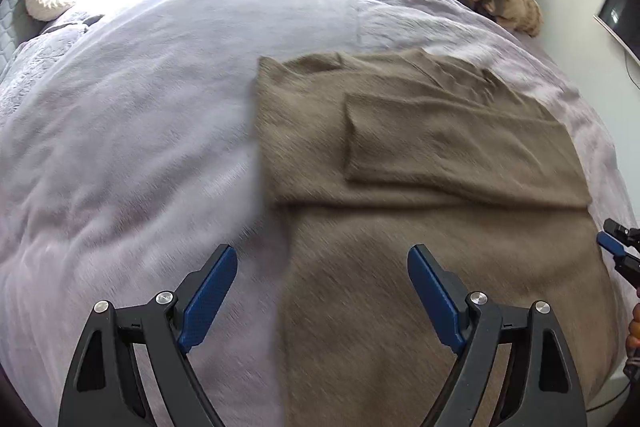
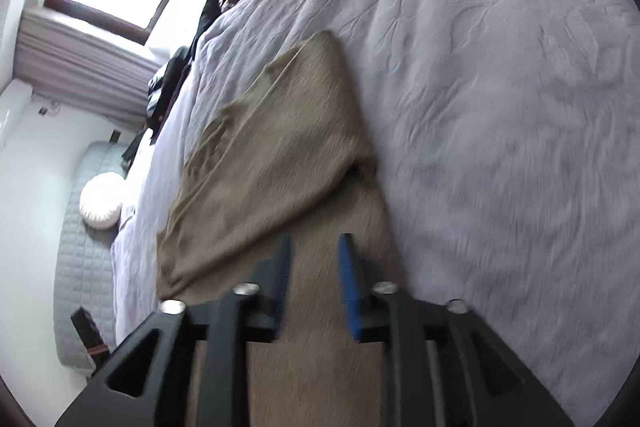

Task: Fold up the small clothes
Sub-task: 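Open both grippers and release the folded sweater, then withdraw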

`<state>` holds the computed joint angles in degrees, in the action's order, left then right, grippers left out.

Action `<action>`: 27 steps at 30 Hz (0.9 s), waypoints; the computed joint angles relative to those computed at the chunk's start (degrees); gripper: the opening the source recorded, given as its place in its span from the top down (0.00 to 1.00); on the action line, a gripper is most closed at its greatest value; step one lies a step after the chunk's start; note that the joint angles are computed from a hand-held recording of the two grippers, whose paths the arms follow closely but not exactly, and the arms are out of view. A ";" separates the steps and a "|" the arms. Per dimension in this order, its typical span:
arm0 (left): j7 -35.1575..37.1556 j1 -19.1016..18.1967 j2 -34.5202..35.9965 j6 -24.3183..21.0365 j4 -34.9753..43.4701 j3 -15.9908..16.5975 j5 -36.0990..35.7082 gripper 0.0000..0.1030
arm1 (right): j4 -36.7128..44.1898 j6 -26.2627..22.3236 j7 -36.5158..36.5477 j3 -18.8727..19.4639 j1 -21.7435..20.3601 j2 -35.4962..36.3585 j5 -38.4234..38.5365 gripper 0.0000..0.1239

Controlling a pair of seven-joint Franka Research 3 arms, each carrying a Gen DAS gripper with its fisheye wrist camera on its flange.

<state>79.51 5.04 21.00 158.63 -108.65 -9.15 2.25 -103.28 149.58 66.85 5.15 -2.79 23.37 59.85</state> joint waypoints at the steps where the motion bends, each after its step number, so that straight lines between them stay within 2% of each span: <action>1: 0.24 0.03 -0.65 0.01 -0.96 -0.36 -0.23 0.15 | -1.22 0.11 -0.68 0.35 -0.02 -0.84 0.61 0.65; 4: 1.86 0.33 -2.80 0.25 -3.94 -1.67 -1.96 0.15 | -4.42 -0.42 -2.56 0.75 0.33 -3.24 2.33 0.64; 6: 2.69 0.15 -4.40 0.54 -6.00 -1.95 -2.78 0.15 | -6.47 -0.36 -3.44 0.42 1.05 -4.88 2.66 0.58; 12: 1.44 -1.45 -9.25 2.53 -12.36 -0.70 -2.97 0.15 | -12.59 0.24 -6.81 -1.00 2.97 -10.12 3.97 0.53; 13: 1.41 -1.41 -9.81 2.64 -13.16 -0.69 -3.65 0.12 | -13.52 0.35 -7.22 -1.27 3.24 -10.93 4.38 0.53; 14: 1.53 -1.32 -10.30 2.70 -13.88 -0.74 -4.49 0.01 | -14.56 0.65 -7.60 -1.54 3.55 -11.79 4.78 0.51; 15: 1.52 -1.30 -10.88 3.31 -14.85 -0.71 -5.22 0.01 | -15.21 0.84 -7.94 -1.80 3.84 -12.35 5.18 0.50; 17: 1.53 -1.52 -11.86 4.75 -16.60 -0.44 -5.60 0.01 | -16.80 1.34 -8.80 -2.26 4.39 -13.73 6.08 0.49; 21: 1.19 -1.99 -13.08 6.55 -18.95 0.10 -5.19 0.01 | -19.28 2.28 -11.04 -2.86 5.51 -15.87 7.94 0.39; 27: 3.23 -2.14 -14.75 9.04 -21.68 0.08 -5.75 0.01 | -22.15 4.37 -12.99 -3.43 7.30 -18.10 9.59 0.39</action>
<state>82.75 2.90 6.24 167.67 -130.33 -9.07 -3.50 -125.43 153.95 53.86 1.73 4.52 5.26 69.44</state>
